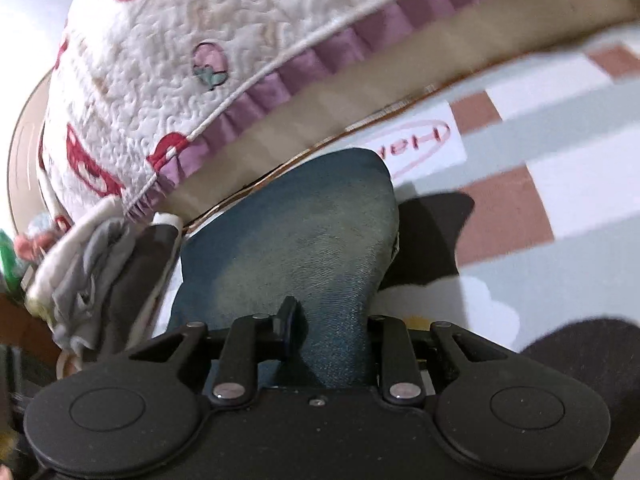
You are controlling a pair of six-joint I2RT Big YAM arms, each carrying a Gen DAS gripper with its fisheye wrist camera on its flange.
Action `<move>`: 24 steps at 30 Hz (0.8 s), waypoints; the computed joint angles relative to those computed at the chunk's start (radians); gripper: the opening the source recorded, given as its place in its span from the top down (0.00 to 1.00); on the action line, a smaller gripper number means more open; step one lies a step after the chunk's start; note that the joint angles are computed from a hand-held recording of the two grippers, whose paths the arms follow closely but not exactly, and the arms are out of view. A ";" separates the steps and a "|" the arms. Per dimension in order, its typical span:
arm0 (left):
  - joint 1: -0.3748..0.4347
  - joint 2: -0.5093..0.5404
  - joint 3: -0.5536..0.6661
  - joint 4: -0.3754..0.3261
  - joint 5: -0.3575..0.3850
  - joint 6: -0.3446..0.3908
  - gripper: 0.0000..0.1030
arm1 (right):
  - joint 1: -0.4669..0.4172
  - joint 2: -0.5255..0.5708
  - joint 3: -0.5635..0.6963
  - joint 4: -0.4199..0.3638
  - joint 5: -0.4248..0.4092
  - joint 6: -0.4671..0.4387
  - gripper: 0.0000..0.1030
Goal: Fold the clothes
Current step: 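Lift the folded jeans with both grippers, left holding the hems, right the fold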
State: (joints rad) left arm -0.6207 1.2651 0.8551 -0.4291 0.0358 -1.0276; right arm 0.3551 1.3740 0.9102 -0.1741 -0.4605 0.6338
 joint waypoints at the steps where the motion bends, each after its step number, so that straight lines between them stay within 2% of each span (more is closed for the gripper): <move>1: 0.004 0.007 -0.008 0.016 0.017 -0.028 0.60 | -0.008 0.006 -0.006 0.011 -0.019 0.020 0.73; 3: 0.002 0.007 -0.010 0.012 0.018 -0.022 0.58 | -0.019 0.016 -0.017 0.038 -0.056 0.063 0.70; 5: -0.003 0.022 -0.001 0.014 0.013 -0.017 0.55 | -0.036 0.030 -0.046 0.110 -0.111 0.165 0.68; 6: -0.002 0.028 -0.002 0.023 0.017 -0.019 0.53 | -0.047 0.040 -0.061 0.146 -0.137 0.224 0.67; 8: 0.002 0.037 -0.011 0.059 0.032 -0.031 0.53 | -0.053 0.051 -0.076 0.178 -0.156 0.268 0.66; 10: 0.000 0.037 -0.008 0.061 0.015 -0.015 0.58 | -0.044 0.052 -0.075 0.178 -0.143 0.261 0.64; 11: -0.001 0.037 -0.006 0.062 0.005 -0.006 0.64 | -0.040 0.056 -0.075 0.182 -0.139 0.265 0.60; 13: -0.004 0.037 -0.002 0.064 -0.013 0.013 0.68 | -0.033 0.073 -0.077 0.208 -0.141 0.295 0.45; 16: -0.023 0.029 0.023 0.018 -0.068 0.079 0.72 | -0.019 0.060 -0.097 0.243 -0.105 0.290 0.65; 18: -0.048 0.034 0.051 -0.022 -0.117 0.154 0.72 | -0.007 0.033 -0.098 0.245 -0.067 0.232 0.72; 19: -0.047 0.029 0.046 -0.018 -0.110 0.153 0.72 | -0.005 0.028 -0.097 0.249 -0.060 0.218 0.72; 20: -0.044 0.023 0.039 -0.011 -0.101 0.149 0.72 | -0.004 0.025 -0.097 0.254 -0.055 0.208 0.72; 24: 0.012 0.007 -0.043 0.103 0.006 -0.113 0.65 | -0.008 0.033 -0.087 0.239 -0.060 0.176 0.72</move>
State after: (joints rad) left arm -0.6083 1.2716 0.8126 -0.3258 0.0416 -1.1407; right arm 0.3474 1.4068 0.8228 0.0649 -0.5204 0.8102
